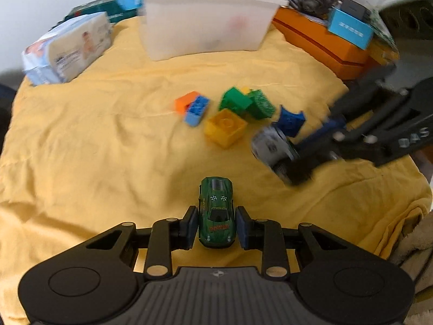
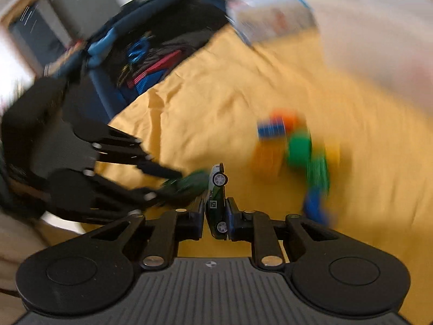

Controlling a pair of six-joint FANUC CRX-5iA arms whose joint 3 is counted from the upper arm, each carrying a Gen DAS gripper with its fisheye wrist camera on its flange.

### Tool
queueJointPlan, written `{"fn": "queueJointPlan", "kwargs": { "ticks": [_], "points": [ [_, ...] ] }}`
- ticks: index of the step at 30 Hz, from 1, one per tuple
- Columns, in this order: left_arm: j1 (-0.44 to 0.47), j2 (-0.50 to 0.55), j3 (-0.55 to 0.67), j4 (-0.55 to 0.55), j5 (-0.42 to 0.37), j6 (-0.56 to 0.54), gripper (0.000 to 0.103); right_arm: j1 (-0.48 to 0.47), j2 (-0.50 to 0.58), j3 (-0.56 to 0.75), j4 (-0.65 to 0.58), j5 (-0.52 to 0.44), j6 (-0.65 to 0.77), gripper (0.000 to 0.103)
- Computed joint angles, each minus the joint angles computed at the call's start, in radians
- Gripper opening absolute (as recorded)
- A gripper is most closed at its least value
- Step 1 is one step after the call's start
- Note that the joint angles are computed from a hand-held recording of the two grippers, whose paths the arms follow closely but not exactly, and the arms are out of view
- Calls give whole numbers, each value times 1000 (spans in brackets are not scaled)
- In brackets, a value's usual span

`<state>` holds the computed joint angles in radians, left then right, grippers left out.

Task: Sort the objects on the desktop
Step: 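Hold the green car in the left tool while the right tool grasps a white race car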

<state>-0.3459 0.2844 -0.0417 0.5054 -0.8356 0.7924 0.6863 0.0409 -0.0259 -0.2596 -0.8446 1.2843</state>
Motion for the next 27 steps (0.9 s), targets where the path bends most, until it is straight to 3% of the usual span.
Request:
{"fn": "queueJointPlan", "kwargs": {
  "ticks": [2, 4, 7, 10, 11, 15, 20, 27],
  "points": [
    [-13, 11, 6, 8, -2, -4, 33, -51, -18, -15, -142, -5, -7, 19],
    [-27, 25, 22, -6, 3, 6, 33, -57, -15, -34, -155, 2, -37, 22],
    [-42, 22, 27, -37, 20, 31, 33, 42, -25, -105, 127, 50, -220, 44],
    [-47, 23, 35, -56, 23, 75, 35, 146, -46, -183, 462, 48, -386, 46],
    [-50, 23, 37, -64, 24, 86, 35, 161, -46, -192, 516, 35, -414, 46],
    [-62, 24, 54, -109, 25, 145, 35, 188, -42, -180, 538, 6, -478, 51],
    [-66, 16, 53, -146, 32, 189, 34, 230, 3, -160, 587, -33, -441, 50],
    [-63, 8, 31, -113, 50, 161, 33, 244, 35, -165, 614, -42, -446, 34]
  ]
}}
